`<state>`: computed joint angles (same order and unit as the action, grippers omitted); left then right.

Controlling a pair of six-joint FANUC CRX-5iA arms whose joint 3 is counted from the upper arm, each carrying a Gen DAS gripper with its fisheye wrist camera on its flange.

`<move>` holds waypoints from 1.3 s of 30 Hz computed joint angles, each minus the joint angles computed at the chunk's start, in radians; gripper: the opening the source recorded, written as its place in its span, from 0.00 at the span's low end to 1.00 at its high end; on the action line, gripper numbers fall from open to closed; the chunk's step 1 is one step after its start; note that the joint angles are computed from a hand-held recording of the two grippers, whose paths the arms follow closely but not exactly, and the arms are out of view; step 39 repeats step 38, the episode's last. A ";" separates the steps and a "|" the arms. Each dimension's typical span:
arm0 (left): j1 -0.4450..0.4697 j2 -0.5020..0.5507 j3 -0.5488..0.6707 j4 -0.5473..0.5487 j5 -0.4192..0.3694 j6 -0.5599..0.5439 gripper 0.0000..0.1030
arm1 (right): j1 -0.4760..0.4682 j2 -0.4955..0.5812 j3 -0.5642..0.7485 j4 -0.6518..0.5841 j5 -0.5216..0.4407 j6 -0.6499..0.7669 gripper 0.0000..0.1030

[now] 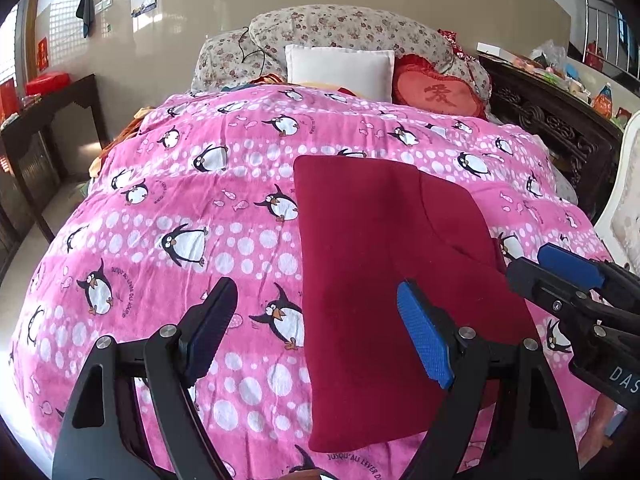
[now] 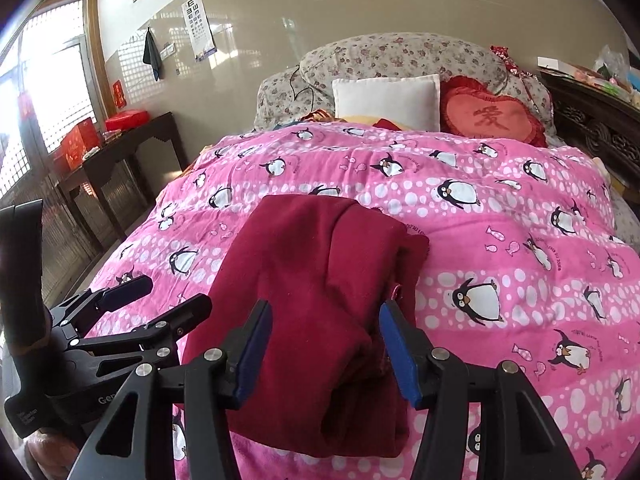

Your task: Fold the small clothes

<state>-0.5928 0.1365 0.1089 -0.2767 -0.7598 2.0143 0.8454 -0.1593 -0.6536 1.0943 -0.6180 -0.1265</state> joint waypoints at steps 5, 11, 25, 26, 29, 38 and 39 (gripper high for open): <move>-0.003 0.000 0.000 -0.004 0.004 0.006 0.80 | -0.002 0.005 0.001 -0.004 0.006 0.000 0.52; -0.004 0.004 0.006 -0.004 -0.004 -0.001 0.80 | -0.005 0.007 0.004 -0.010 0.014 0.007 0.52; 0.000 0.007 0.005 0.017 0.001 -0.012 0.80 | -0.008 0.011 0.005 -0.020 0.028 0.016 0.53; 0.004 0.006 0.001 0.026 0.006 -0.018 0.80 | -0.007 0.012 0.005 -0.021 0.027 0.017 0.53; 0.005 0.006 -0.001 0.029 0.011 -0.022 0.80 | -0.008 0.010 0.004 -0.023 0.030 0.017 0.53; -0.007 -0.005 -0.005 -0.025 0.038 -0.008 0.80 | -0.008 0.007 0.003 -0.031 0.032 0.021 0.53; -0.007 -0.005 -0.005 -0.025 0.038 -0.008 0.80 | -0.008 0.007 0.003 -0.031 0.032 0.021 0.53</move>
